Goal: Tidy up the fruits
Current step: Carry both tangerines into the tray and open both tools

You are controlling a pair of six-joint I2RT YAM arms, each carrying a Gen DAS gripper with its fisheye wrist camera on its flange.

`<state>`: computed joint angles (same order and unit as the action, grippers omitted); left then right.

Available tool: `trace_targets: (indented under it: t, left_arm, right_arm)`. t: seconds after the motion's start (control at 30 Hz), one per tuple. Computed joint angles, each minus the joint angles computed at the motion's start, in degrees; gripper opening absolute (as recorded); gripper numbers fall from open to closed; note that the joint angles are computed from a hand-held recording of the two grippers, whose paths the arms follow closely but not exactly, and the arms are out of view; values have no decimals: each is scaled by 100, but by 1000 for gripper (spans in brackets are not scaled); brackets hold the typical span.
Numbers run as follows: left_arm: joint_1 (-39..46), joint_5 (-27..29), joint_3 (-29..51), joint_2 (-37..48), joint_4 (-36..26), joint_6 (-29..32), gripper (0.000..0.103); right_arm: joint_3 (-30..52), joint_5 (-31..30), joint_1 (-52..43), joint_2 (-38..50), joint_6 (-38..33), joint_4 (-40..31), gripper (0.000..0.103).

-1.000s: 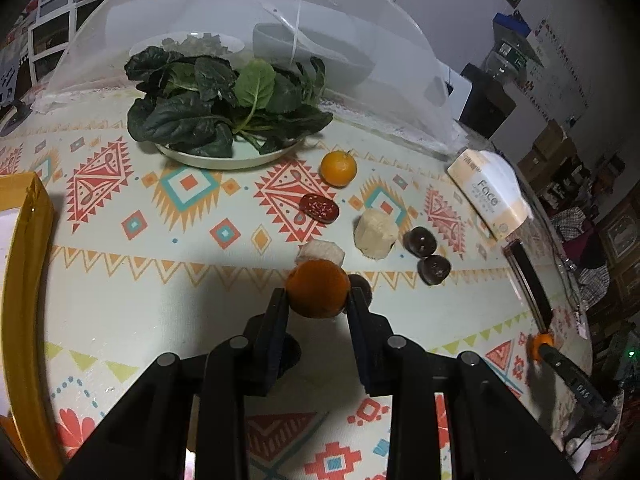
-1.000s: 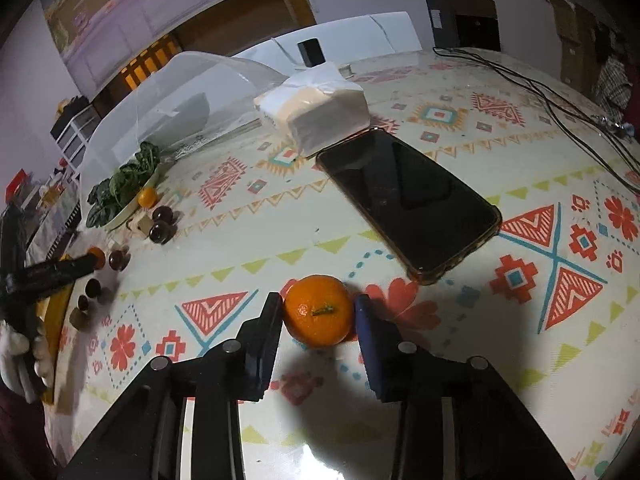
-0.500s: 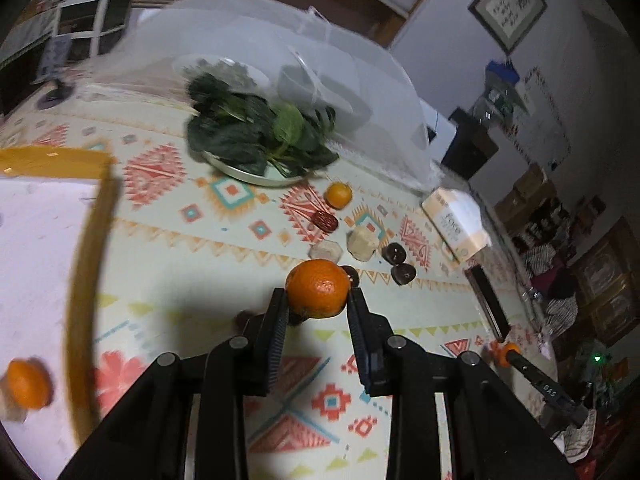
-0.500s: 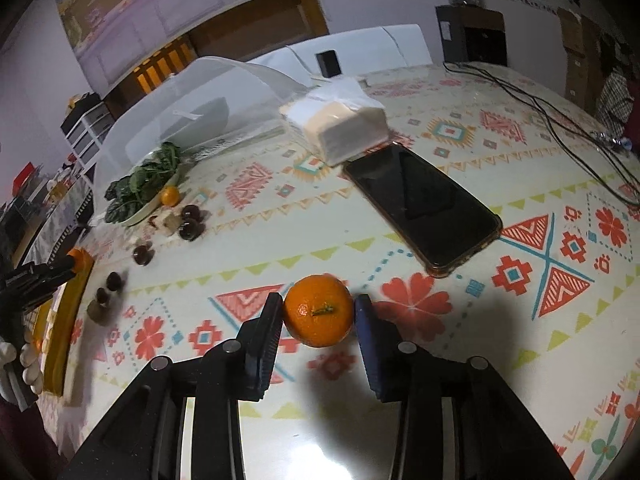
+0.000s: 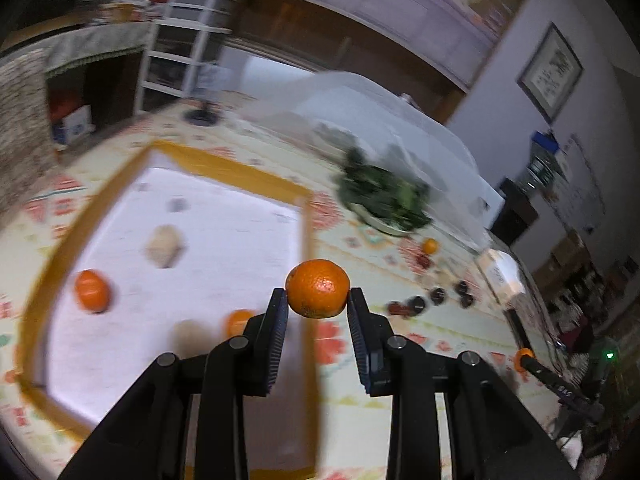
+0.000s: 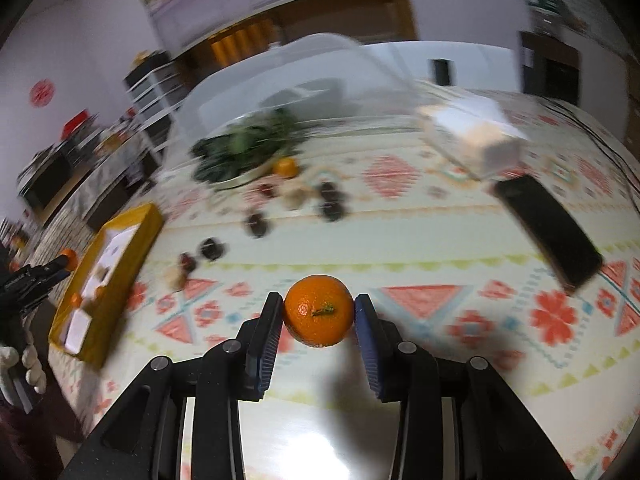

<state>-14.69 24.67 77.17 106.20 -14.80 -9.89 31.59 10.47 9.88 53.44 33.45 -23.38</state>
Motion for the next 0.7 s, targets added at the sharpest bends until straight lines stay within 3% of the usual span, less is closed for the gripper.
trace_targets:
  t: [0.23,0.37,0.7]
  left_arm:
    - [639,-423,-469,-6,334,214,30]
    - [823,-677,-518,149,463,348,30]
    - [1040,-751,-397,553,426,561,30]
  right_arm:
    - [1312,20,1254,2172,130,901,40]
    - [2424,-319,1619,3481,-7,1187,40]
    - [5503,-1103,1920,6240,-242,769,40]
